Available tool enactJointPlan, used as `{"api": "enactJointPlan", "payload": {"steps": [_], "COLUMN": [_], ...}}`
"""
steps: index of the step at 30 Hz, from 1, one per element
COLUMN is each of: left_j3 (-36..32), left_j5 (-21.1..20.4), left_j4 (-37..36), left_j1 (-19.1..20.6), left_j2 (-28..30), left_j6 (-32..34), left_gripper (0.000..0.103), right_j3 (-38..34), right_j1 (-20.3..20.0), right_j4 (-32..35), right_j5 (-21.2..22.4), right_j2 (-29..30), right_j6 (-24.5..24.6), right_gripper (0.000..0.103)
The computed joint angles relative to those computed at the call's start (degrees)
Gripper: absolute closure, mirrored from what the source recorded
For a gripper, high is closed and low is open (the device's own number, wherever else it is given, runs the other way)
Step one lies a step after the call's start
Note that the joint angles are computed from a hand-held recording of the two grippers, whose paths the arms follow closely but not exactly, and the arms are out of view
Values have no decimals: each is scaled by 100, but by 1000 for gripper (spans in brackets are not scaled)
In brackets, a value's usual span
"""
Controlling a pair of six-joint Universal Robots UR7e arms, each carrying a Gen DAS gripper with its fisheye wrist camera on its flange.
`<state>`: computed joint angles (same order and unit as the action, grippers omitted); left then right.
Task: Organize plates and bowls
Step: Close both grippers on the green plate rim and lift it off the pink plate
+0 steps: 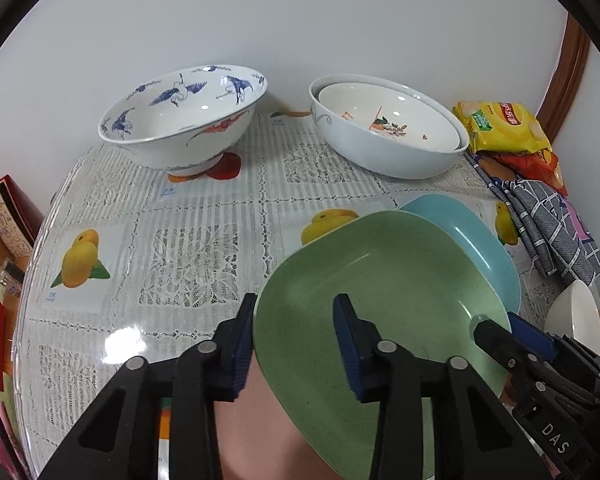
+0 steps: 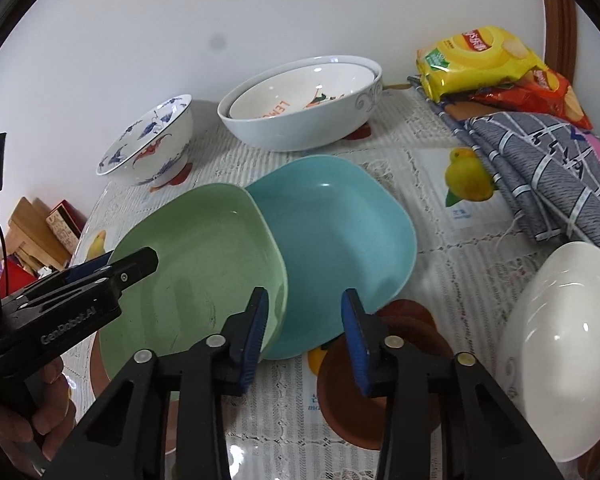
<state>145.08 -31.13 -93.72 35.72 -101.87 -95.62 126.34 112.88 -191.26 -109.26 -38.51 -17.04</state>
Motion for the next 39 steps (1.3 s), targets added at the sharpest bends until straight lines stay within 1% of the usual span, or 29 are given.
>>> {"api": "enactJointPlan", "payload": {"steps": [1,2,4,6,7,8,11,15,18,22,24,27,28,32,36,39], "left_j3": [19,27,47,71,91,97,84,-2,-72,-117,-132,-165,-159,-215,-273,-369], "left_j5": [6,6,16,30,20,18,19,-61,-236,-519,-641,-900,-919,-1220,-1451,-1605], "left_j4": [-77,-85,-108,-111,-163,-148,33,437,853,1471,1662,2000,2082,2411,2613,2782], "left_j1": [34,49,69,56,51,34,-58,-251,-503,-1002,-1199,-1607,-1708,-2178,-2515,-2726], "left_j2": [10,7,-3,-38,-63,-74,-83,-69,-70,-205,-248,-311,-312,-309,-322,-225], "left_j6": [41,47,43,27,69,53,-116,-498,-839,-1435,-1635,-2023,-2124,-2543,-2786,-2984], "left_gripper": [74,78,82,90,90,91,92,93,93,93,93,93,93,93,93,93], "right_j3": [-8,-13,-26,-46,-54,-62,-52,9,128,345,448,564,602,766,912,989], "right_j1": [8,19,37,40,25,34,64,-17,-57,-34,2,75,106,254,419,513], "right_j4": [-5,-25,-64,-67,-31,-24,-171,-95,-111,-64,8,149,198,240,371,422], "right_j5": [-5,-21,-46,-50,-23,-38,-77,77,193,354,411,421,420,348,277,246], "right_j2": [14,34,83,128,137,151,192,75,-94,-401,-578,-825,-913,-1188,-1489,-1665], "right_j6": [1,-6,-77,-141,-134,-129,-210,-122,-83,19,57,141,192,267,321,379], "right_gripper": [71,73,74,78,86,89,89,91,92,94,94,94,94,95,95,95]}}
